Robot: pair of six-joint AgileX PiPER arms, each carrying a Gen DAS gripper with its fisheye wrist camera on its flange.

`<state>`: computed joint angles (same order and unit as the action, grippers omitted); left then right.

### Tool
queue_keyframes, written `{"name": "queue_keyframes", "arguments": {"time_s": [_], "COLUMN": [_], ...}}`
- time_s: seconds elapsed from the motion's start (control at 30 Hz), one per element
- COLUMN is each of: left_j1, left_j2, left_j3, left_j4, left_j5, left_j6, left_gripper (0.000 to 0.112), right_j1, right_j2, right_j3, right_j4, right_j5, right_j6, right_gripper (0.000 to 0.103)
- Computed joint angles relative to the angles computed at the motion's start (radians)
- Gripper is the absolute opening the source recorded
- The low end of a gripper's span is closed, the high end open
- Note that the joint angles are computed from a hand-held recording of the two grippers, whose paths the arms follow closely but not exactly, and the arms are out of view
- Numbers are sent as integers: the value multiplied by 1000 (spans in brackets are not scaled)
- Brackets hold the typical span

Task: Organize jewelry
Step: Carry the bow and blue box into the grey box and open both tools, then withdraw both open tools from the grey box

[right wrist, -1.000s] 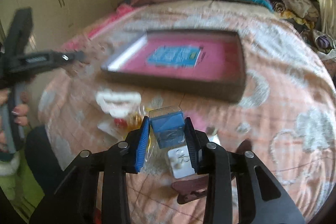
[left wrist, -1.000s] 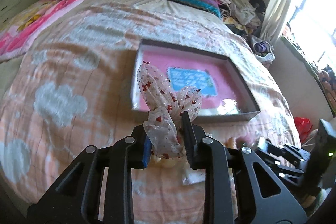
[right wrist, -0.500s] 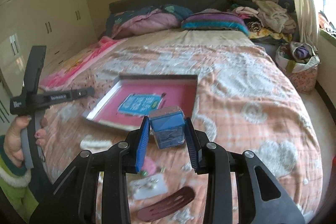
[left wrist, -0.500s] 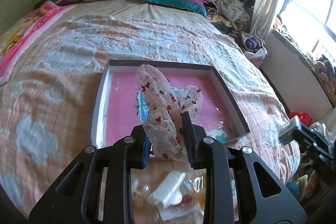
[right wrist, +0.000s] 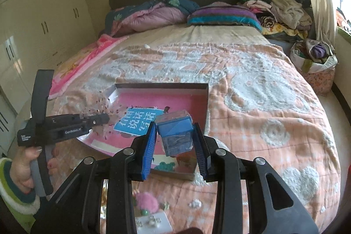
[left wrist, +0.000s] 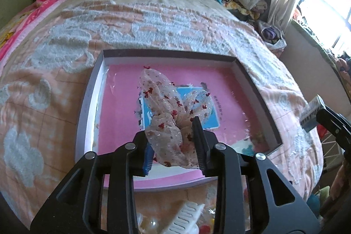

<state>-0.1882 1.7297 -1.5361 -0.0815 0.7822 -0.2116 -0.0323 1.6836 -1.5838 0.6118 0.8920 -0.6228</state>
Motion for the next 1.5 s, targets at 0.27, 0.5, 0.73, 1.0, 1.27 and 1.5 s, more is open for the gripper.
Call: {"name": "queue_keyframes", "arguments": {"time_s": [0.27,0.5,0.73,1.0,1.27,1.5], "left_j1": [21,40,22,-9,-42,-59], "left_j2": [-8,-65,-136,-234,-342,-440], "left_j3": [45,115,177,211,248,273], "left_j4": [0,13,63,151,212,254], "left_j5": [-5,-30,-33,0,24,51], "left_j6": [20,1,-71,-185,-245,-291], "left_gripper": [41,64,83,94,93,94], "right_j1": [114,141,120,65,-4,-70], "right_j2": [128,143,55,-116,-275,-384], "right_j3": [-60,-26,57,181,252,282], "right_j4": [-174,-231,-177,-70,12,62], "right_j5": [-23,-69,-115,-142,-110,-57], "right_j6": [143,203,168,99,26,-17], "right_gripper": [32,35,70,91,94,94]}}
